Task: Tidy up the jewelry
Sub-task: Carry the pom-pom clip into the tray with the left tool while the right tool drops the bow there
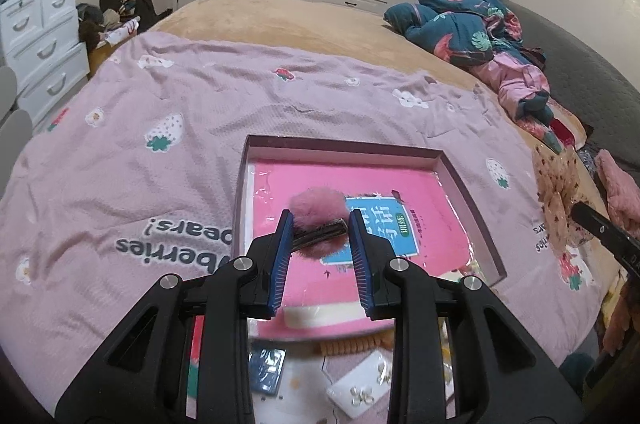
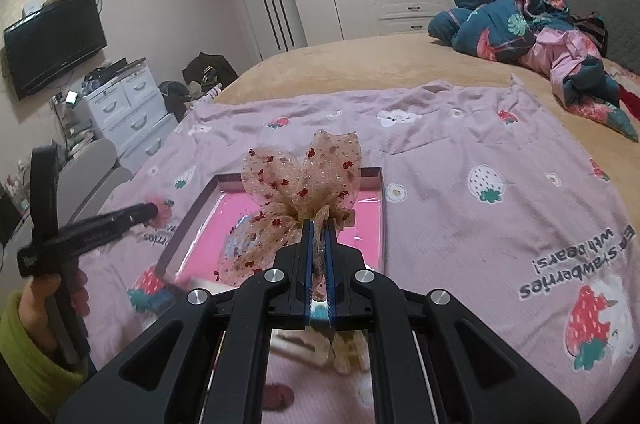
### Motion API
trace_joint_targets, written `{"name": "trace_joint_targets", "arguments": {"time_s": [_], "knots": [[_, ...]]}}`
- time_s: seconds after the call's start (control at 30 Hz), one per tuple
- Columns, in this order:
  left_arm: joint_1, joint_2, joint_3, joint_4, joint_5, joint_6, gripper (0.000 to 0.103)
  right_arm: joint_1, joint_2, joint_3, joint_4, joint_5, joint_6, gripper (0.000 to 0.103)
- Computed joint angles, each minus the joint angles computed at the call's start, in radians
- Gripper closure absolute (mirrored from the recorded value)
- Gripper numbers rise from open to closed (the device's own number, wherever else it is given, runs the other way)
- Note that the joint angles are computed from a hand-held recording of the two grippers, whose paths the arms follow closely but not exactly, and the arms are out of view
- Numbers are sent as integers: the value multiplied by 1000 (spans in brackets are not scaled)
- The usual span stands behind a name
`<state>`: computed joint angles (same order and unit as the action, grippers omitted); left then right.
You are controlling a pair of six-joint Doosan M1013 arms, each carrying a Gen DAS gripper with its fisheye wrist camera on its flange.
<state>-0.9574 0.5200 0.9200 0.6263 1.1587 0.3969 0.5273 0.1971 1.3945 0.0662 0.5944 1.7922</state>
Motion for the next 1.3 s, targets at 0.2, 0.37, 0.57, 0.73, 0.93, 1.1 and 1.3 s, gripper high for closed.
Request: {"name": "trace_joint_targets", "arguments": {"time_s": [0.2,0.37,0.57,0.73,0.93,1.1,1.3], "knots": [[19,29,-10,-59,-9,35,83,-2,57,-58,-6,51,11,98],[29,47,-10,-98,-4,68,83,-1,96,-86,0,91,-2,98],[36,58,-8,-133,5,101,83,5,129,-94,18,126,-12,98],[37,62,-6,-149,10,122,82,13,135,-76,-4,119,29,98],[34,52,9,-143,4,104,72,16,122,-37,-54,89,104,95],[32,40,23,-136,-4,87,61,17,112,-21,-63,79,110,90],[22,22,38,-106,3,66,48,19,89,4,-85,46,139,65]]}}
